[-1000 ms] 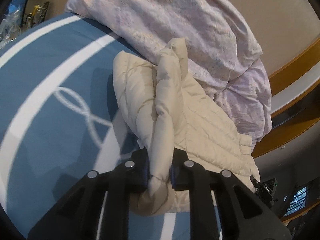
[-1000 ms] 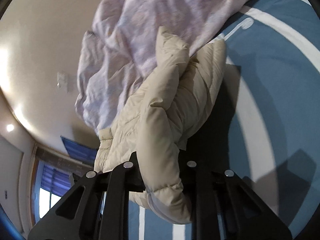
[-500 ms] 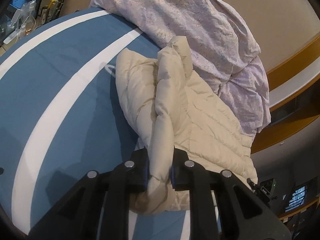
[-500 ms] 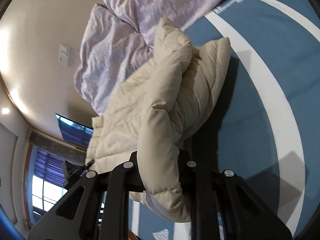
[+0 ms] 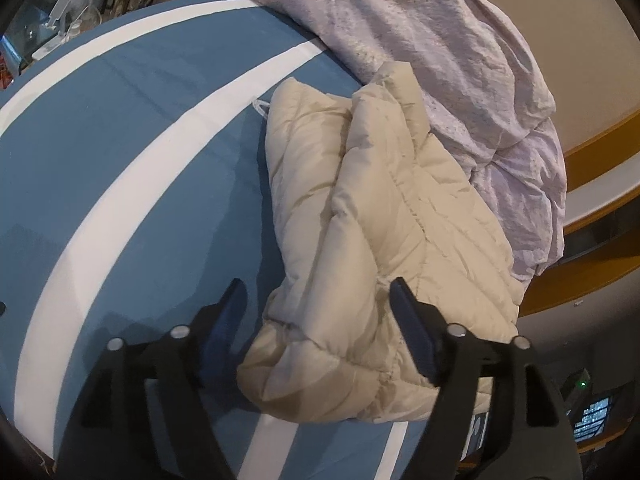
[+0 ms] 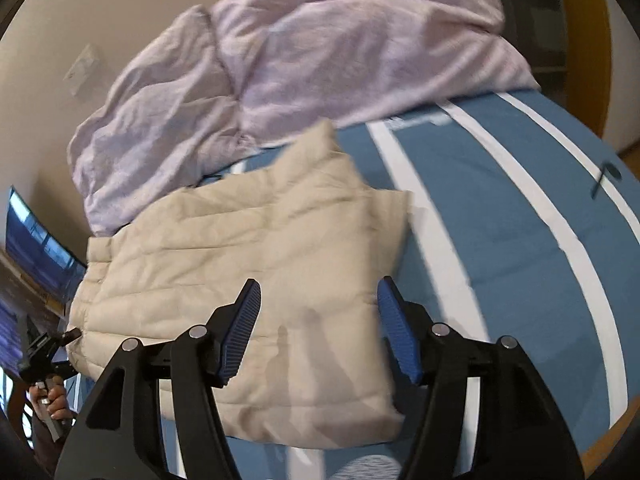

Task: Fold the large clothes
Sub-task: 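Reach the left tool to the jacket end and close on it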

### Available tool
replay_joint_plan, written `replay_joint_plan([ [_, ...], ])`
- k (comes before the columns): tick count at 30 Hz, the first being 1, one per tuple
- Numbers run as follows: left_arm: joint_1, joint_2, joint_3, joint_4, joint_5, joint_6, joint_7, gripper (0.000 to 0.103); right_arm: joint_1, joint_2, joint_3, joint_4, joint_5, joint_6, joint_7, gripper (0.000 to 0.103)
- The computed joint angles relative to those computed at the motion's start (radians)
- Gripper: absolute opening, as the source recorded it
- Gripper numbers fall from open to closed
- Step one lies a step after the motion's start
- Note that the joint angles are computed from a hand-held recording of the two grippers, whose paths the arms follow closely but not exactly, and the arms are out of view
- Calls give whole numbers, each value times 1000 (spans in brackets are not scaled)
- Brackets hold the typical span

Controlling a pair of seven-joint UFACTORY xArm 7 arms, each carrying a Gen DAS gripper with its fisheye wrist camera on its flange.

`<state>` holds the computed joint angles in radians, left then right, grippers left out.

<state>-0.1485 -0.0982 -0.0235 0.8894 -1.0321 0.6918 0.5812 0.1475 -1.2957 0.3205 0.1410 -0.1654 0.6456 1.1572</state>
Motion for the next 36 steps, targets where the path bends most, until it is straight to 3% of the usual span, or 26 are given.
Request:
replay_joint_plan([
  [4,-8,-5,-9,-9,11,-18,-17,78,-35,168,68,101,-32,-29,6,64],
  [11,-28,-15,-19,-25,37,-64,-53,80,-104,279,199,239,-152,59,89,65],
  [25,-51,-28,-11,-38,32,-84,-76,83,-66,541,202,311,-235,-126,161,65],
  [36,-56,-21,-11,-37,-68,-98,-37,83,-87,628,246,346,-331,-107,275,66],
])
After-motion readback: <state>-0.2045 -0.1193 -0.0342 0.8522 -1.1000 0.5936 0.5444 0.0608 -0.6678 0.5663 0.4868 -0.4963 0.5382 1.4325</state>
